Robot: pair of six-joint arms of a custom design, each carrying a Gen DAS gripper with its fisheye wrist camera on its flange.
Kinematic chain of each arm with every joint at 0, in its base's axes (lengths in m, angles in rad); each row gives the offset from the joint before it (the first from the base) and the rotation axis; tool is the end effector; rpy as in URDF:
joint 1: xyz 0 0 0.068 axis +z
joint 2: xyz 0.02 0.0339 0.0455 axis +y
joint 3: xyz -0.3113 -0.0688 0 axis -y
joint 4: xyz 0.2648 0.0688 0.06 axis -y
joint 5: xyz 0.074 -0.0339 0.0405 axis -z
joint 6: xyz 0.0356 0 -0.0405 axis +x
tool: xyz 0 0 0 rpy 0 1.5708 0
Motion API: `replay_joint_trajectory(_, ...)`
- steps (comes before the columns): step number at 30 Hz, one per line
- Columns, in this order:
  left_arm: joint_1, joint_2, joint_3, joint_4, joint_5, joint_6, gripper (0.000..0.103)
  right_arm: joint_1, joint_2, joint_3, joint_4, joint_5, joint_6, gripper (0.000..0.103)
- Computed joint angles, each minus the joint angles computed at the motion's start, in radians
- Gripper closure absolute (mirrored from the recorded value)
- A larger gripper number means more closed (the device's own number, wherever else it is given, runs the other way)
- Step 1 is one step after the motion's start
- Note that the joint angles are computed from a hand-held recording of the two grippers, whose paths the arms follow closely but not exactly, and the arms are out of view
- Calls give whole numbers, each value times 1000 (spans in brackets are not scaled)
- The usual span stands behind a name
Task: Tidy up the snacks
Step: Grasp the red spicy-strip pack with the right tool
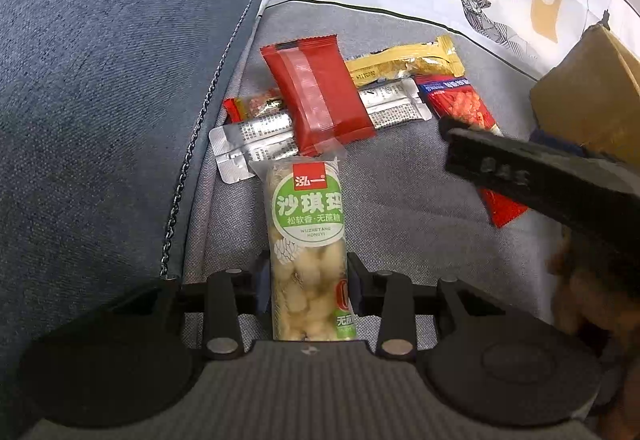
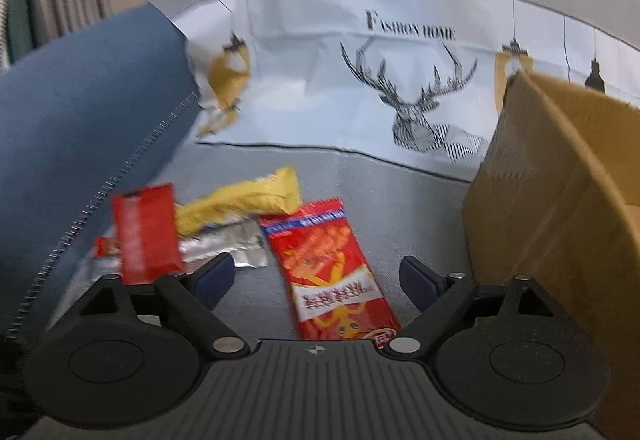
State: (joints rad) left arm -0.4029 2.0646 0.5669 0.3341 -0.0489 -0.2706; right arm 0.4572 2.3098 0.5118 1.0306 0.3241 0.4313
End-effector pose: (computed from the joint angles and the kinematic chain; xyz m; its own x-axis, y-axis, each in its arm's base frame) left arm 0.2676 -0.1122 0.0273 -0.9139 0.0993 -0.3936 0.1344 0.9889 -0.0626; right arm 0.2796 0.1249 -0.0027 -0.6549 0.1195 -0.7462 0.0671 0.9927 0.1000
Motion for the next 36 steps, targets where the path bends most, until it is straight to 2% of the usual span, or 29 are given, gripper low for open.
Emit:
replay_joint_trajectory(2, 0, 3, 1, 2, 0, 2, 62, -24, 15, 47, -84, -36, 5, 9)
replay_joint_trajectory(5, 3, 4, 1, 5, 5, 5, 61, -52, 49, 87, -141, -87, 31, 7)
replay_joint_trajectory(8, 4, 2, -1, 7, 8, 5, 61, -47, 62, 83, -119, -78, 29, 9)
replay_joint_trajectory(10, 7, -2, -4, 9, 10, 0, 61, -36, 60, 72, -100, -78, 34, 20)
replay_joint_trajectory(12, 6, -5, -6, 8, 9, -4, 61, -17, 55, 51, -63, -73, 14, 47)
replay_joint_trajectory(14, 7, -7, -8, 8, 9, -7, 61, -10, 54, 25, -14, -101, 3, 52)
replay_joint_trajectory(20, 17, -18, -22, 20, 25, -10, 62, 13, 22, -53, 44, -168, 29, 56)
replay_joint_trajectory(27, -16, -48, -54, 47, 33, -7, 63, 158, -56, -165, 16, -77, 120, 58)
replay_joint_trajectory(36, -52, -92, -112, 75, 38, 30, 63, 365, -117, -303, -17, 3, 341, 58)
